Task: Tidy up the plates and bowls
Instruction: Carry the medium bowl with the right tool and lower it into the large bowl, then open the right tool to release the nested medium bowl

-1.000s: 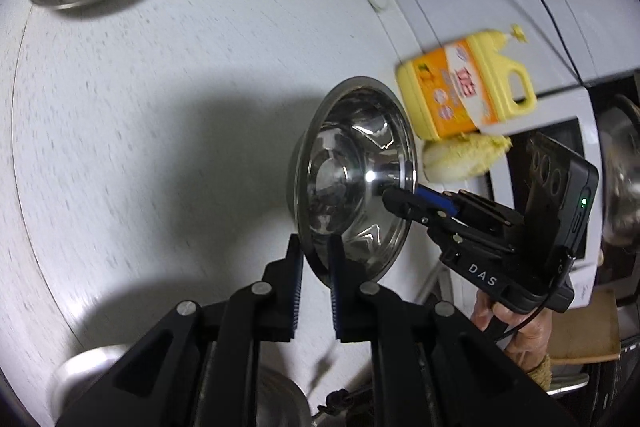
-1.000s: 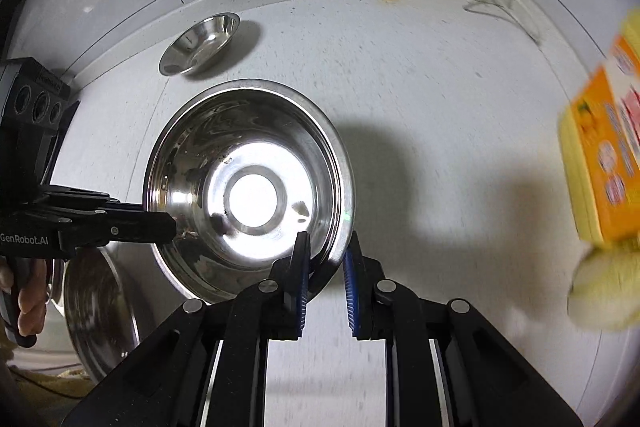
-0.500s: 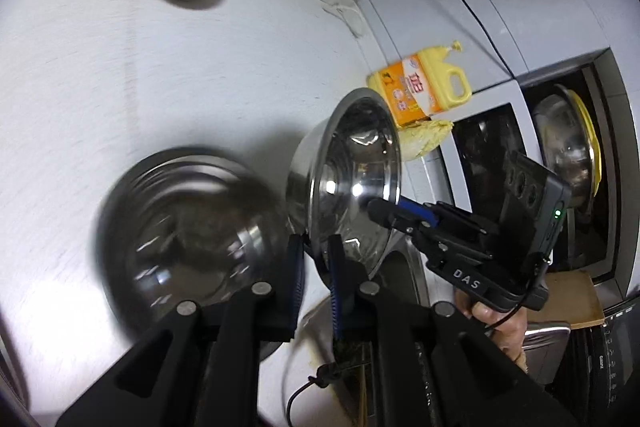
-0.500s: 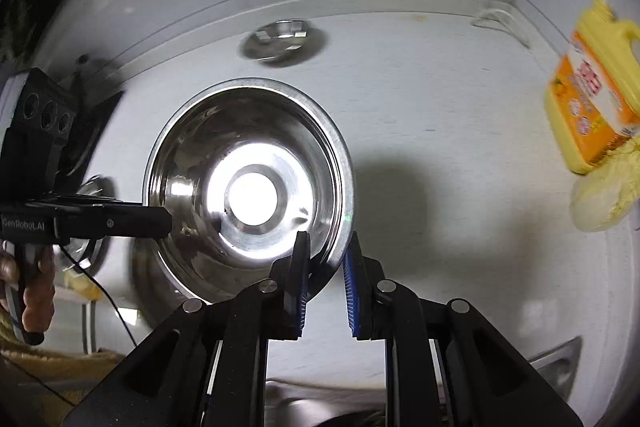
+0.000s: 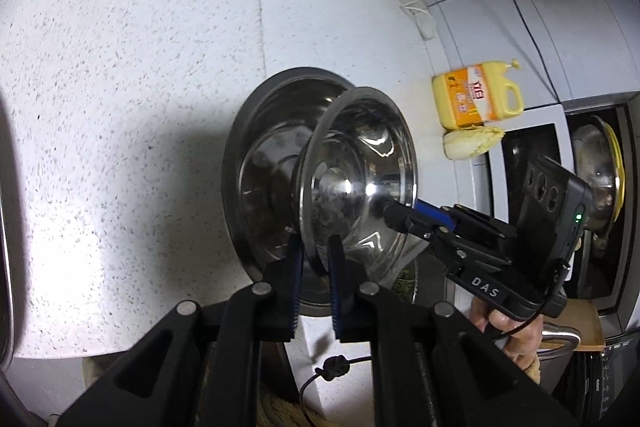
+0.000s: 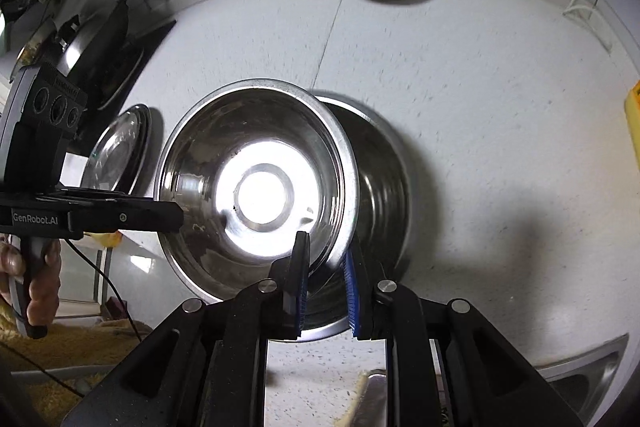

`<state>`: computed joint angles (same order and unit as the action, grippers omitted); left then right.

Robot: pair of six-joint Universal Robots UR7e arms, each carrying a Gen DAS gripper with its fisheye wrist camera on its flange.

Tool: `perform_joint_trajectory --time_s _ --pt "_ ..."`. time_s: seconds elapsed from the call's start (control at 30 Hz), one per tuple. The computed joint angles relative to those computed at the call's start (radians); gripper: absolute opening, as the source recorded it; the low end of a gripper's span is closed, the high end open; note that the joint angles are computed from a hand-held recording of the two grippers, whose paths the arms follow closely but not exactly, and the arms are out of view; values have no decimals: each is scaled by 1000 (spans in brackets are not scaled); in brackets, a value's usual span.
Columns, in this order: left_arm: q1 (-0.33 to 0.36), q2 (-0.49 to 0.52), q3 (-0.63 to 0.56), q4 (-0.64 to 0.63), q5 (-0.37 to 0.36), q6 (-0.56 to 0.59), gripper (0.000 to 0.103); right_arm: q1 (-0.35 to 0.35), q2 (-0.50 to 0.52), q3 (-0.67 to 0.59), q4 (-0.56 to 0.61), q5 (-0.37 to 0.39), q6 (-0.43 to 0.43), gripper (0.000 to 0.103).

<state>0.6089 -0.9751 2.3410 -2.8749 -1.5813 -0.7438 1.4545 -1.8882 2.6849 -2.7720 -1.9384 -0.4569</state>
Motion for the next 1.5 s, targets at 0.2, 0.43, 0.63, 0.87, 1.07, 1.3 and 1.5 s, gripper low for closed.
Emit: perform_joint_trajectory --time_s 0.2,0.43,0.63,0.87,1.07,1.3,1.5 --pt "-10 28 -20 24 34 -2 10 -12 30 3 -21 1 0 15" --pt "-28 32 -32 65 80 -13 11 -23 73 1 -52 5 1 16" --pt "-44 26 -43 108 121 27 13 -16 61 5 -69 -11 2 26" --pt "-70 5 -42 130 148 61 30 -15 -2 10 -61 -15 -4 45" --pt "-94 -55 -19 94 207 86 54 -31 -96 3 -21 -3 -33 60" --pt "-40 -71 -25 58 211 55 59 -109 -164 -8 -14 12 -74 71" --pt "-9 -15 -89 73 239 60 59 -187 -180 -48 -38 13 -105 73"
